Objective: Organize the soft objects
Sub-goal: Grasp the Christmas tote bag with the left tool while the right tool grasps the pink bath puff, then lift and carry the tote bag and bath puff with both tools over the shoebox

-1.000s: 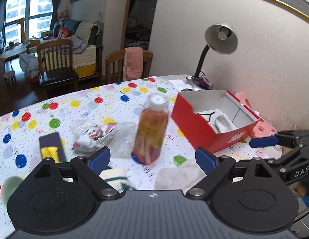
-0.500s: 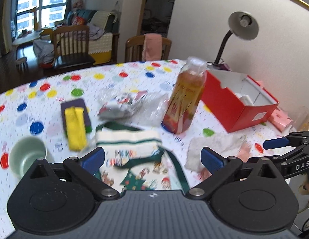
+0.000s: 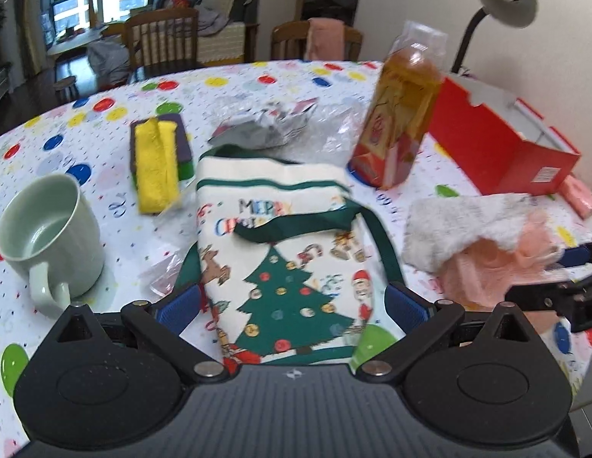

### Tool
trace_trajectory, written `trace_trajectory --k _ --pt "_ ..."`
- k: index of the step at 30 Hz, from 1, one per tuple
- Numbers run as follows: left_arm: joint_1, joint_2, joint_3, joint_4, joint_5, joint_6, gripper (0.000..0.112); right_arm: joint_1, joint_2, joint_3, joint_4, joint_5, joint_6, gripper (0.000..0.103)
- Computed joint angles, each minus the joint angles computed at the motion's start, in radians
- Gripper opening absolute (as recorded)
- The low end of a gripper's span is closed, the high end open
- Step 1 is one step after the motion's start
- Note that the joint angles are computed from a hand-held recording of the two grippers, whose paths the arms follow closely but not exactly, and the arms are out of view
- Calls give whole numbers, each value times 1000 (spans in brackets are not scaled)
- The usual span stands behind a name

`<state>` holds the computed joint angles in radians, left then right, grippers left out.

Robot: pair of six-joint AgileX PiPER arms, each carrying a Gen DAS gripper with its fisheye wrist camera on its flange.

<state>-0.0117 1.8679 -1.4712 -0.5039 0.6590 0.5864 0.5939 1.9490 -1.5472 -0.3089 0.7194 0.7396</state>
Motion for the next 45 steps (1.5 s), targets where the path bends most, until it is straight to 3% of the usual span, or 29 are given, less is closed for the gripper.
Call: trace_trajectory --k 7,15,24,30,37,45 --pt "-11 34 -5 54 -3 -57 103 1 29 -13 26 5 -45 99" --pt "-42 17 49 77 -75 -29 101 -1 46 -19 41 0 -76 94" --pt "-49 19 37 124 -69 -71 63 -1 45 -16 19 3 -56 75" --pt "-57 5 45 160 -77 -90 46 3 18 19 -10 -9 -17 61" --pt "-40 -7 46 123 -63 -59 36 16 -35 68 -79 -27 47 40" --pt "-14 -44 52 68 -38 -24 34 21 -113 126 -83 -40 87 32"
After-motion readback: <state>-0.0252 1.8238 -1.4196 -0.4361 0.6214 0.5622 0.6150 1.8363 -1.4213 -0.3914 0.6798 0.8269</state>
